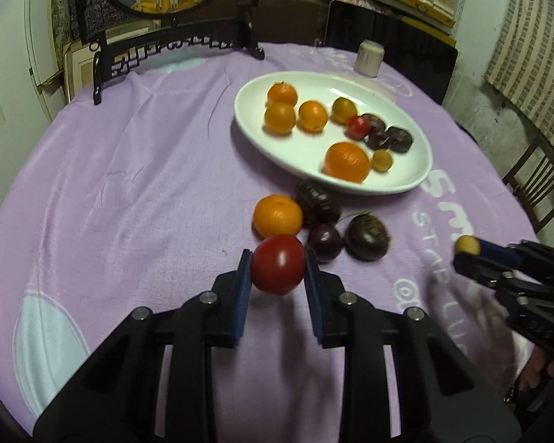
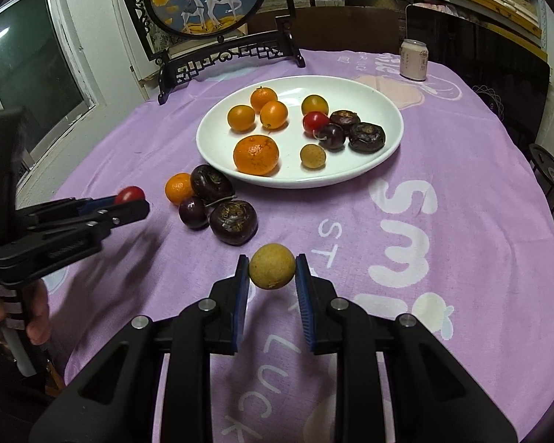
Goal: Organize fruits
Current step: 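Grasp a red tomato with the left tool while the right tool holds the yellow fruit, then carry the tomato and yellow fruit to the plate and open both tools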
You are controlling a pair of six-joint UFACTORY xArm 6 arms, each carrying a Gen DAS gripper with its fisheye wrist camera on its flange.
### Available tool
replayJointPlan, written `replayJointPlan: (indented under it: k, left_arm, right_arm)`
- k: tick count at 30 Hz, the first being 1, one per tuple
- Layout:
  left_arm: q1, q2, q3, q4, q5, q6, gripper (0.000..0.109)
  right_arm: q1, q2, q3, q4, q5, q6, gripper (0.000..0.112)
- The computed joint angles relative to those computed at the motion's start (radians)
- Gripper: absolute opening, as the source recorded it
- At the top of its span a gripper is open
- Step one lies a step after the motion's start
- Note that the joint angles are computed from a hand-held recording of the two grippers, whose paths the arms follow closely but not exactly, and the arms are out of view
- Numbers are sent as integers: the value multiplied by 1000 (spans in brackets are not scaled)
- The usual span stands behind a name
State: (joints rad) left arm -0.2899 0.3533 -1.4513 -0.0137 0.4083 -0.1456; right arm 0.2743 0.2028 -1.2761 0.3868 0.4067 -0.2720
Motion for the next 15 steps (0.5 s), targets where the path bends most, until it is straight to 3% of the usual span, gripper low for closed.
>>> replayJointPlan:
  k: [9, 12, 15]
  left_arm:
    - [-16, -3, -81, -31, 76, 70, 28]
    - [-9, 70, -225, -53, 149, 98, 28]
    - [-7, 209, -468, -29, 249, 94, 28]
  right_arm:
    - [-9, 28, -58, -35, 20, 9, 25]
    - [-16, 66, -127, -47, 33, -1, 25]
    - [-23, 150, -269, -42, 76, -29, 25]
